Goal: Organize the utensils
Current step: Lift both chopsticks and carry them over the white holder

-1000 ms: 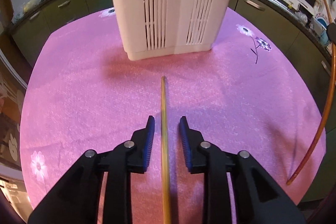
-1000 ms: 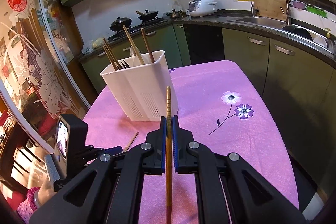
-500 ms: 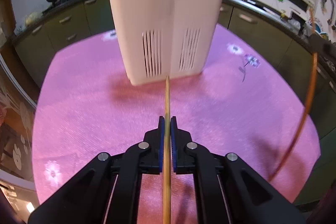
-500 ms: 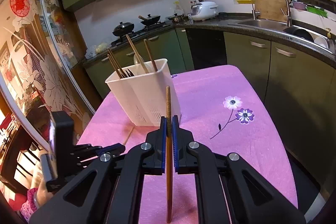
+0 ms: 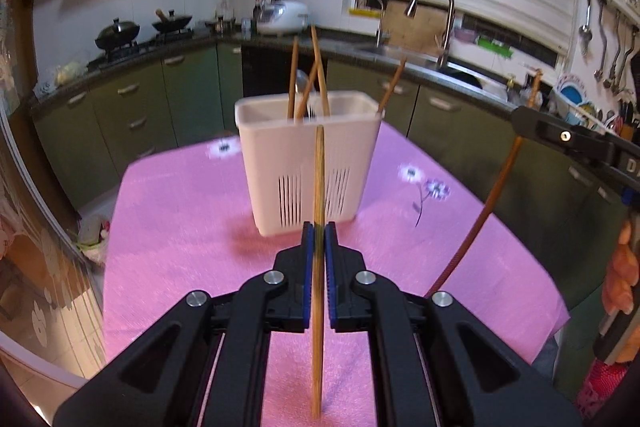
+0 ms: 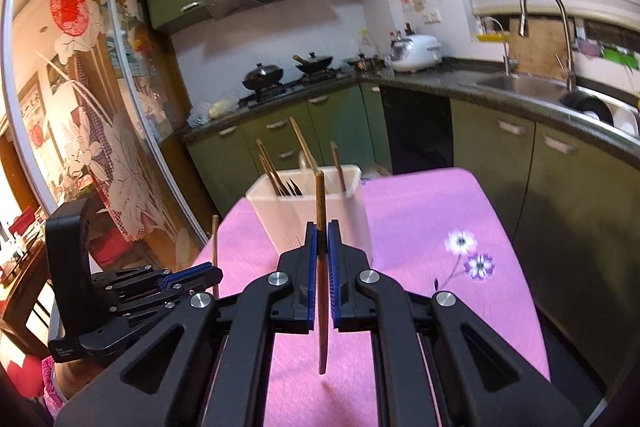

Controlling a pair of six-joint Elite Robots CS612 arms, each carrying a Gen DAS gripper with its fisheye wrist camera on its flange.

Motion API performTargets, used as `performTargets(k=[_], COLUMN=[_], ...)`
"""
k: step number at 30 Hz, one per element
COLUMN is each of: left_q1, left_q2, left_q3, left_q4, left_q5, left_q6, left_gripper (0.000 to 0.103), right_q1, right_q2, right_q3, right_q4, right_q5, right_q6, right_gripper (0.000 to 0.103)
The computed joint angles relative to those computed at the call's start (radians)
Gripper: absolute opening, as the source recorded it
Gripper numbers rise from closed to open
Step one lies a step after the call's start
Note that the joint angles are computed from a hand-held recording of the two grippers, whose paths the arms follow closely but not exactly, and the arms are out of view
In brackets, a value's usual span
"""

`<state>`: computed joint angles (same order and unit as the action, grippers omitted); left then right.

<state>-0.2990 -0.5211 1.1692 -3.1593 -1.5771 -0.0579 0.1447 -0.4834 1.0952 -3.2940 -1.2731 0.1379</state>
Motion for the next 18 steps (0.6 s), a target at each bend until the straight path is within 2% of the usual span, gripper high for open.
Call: performTargets(k=[11, 18], left_q1=[0.012, 0.014], left_q2=[-0.034, -0.052], left_q3=[-0.016, -0.056], left_q4=[-0.071, -0.110], left_q5=[-0.023, -0.010], left_q6=[0.006, 0.028], left_gripper=[0.005, 0.005], right_q1=[0.007, 0.011], right_q2=[-0.025, -0.018], right_q3=[-0.032, -0.104], right_q4=[-0.007, 0.007], right_q5=[0.007, 0.006], right_q6=[-0.069, -0.087], right_gripper=[0.006, 0.006])
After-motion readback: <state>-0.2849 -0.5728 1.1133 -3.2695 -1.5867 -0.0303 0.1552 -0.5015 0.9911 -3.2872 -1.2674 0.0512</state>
